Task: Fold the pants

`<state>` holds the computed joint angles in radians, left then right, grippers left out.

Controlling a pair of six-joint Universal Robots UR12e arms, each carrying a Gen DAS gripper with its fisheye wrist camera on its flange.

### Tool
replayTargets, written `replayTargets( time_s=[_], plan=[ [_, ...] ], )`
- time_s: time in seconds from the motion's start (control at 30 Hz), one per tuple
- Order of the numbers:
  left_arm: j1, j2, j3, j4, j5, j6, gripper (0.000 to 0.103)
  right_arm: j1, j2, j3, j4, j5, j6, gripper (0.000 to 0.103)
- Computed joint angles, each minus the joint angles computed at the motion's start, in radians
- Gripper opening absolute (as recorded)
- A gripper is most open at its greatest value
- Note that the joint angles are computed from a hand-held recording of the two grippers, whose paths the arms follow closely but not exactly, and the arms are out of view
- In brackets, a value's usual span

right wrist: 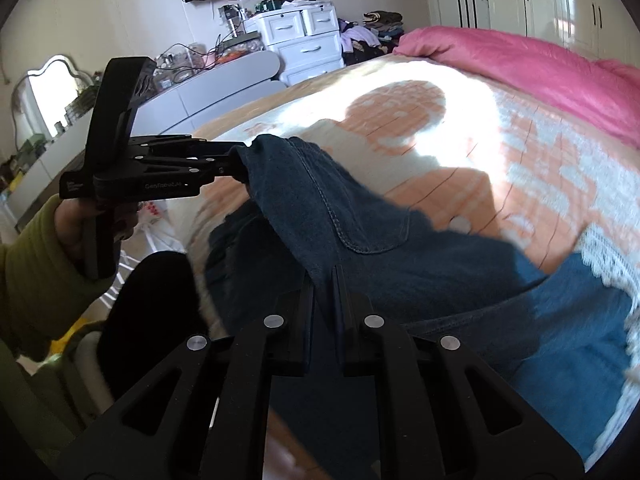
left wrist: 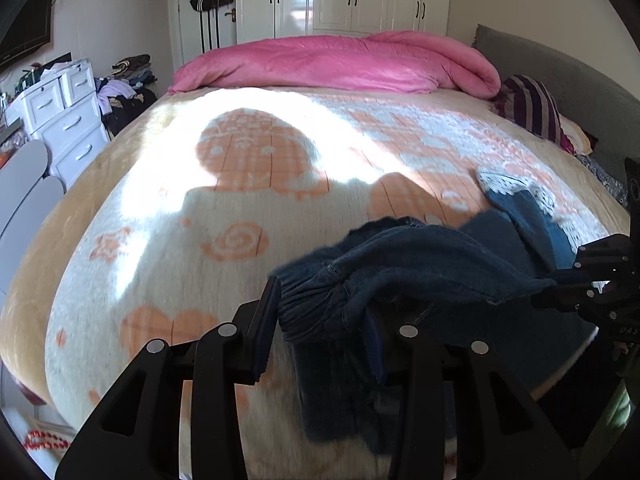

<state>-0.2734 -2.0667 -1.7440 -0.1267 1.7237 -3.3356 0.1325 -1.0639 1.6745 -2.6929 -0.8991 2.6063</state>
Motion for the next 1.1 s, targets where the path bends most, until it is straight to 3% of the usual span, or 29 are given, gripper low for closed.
replayTargets(
  time_s=[0.67,0.9,1.1],
  plan=[
    [0.006,0.046,-0.081,-0.083,-0.07,-0.041,0.04,0.036,-0.022,0.077,0.062,-0.089,-0.062,0.004],
    [0.006,0.083,-0.112,-0.106,-0.046,-0.047,0.042,0.034,-0.021,0.076,0.07,-0.072,-0.069,0.004],
    [-0.005,0.105,-0.12,-0.046,-0.033,-0.049,0.041,0.034,-0.022,0.083,0.076,-0.071,-0.075,0.004]
  ],
)
